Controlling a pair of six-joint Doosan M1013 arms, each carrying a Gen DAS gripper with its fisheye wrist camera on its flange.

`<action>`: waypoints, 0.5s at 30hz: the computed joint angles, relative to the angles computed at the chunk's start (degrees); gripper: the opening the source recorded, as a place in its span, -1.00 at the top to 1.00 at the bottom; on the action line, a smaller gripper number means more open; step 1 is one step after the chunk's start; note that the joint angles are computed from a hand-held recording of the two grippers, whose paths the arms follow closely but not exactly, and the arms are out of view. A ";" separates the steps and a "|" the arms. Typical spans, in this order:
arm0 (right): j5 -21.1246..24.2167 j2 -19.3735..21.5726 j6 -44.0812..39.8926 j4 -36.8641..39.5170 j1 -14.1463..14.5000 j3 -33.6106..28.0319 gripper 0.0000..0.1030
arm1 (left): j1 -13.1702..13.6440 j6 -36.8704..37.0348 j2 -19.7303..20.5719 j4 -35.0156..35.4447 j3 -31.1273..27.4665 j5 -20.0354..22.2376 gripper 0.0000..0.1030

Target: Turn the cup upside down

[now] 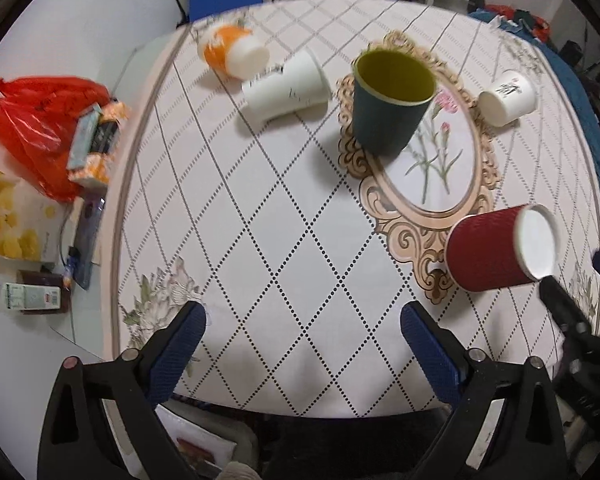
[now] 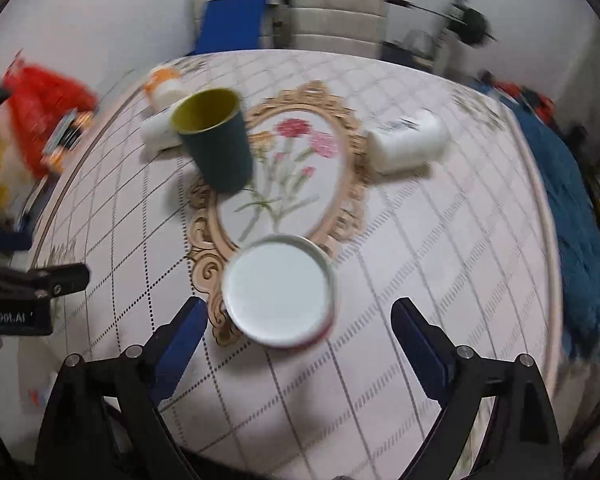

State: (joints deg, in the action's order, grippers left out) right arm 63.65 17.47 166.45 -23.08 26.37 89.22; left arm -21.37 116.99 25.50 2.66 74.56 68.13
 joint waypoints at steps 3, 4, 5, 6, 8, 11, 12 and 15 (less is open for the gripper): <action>6.50 -0.83 7.00 0.52 1.18 -1.28 -0.90 | 0.61 2.60 -1.72 -2.89 0.54 -0.29 -0.94; 8.64 -1.10 9.26 0.50 1.71 -1.76 -0.90 | 0.73 3.23 -2.23 -3.54 0.72 -0.44 -0.94; 10.97 -1.27 11.13 0.52 2.20 -2.38 -0.90 | 0.81 3.76 -2.72 -4.13 0.86 -0.62 -0.94; 12.79 -1.43 12.41 0.49 2.64 -2.88 -0.90 | 0.92 4.41 -3.31 -4.70 1.10 -0.98 -0.94; 16.16 -1.79 14.44 -0.17 3.72 -3.95 -0.90 | 1.18 5.60 -4.71 -6.19 1.51 -1.40 -0.94; 19.75 -2.41 16.01 -0.39 4.95 -5.34 -0.90 | 1.56 6.95 -6.47 -8.12 2.08 -1.75 -0.94; 20.62 -2.69 16.38 -0.65 5.41 -5.76 -0.90 | 1.60 7.27 -7.07 -8.47 2.28 -1.94 -0.94; 23.40 -3.04 15.96 -1.30 6.56 -7.51 -0.90 | 1.90 8.06 -9.20 -9.86 3.02 -2.31 -0.94</action>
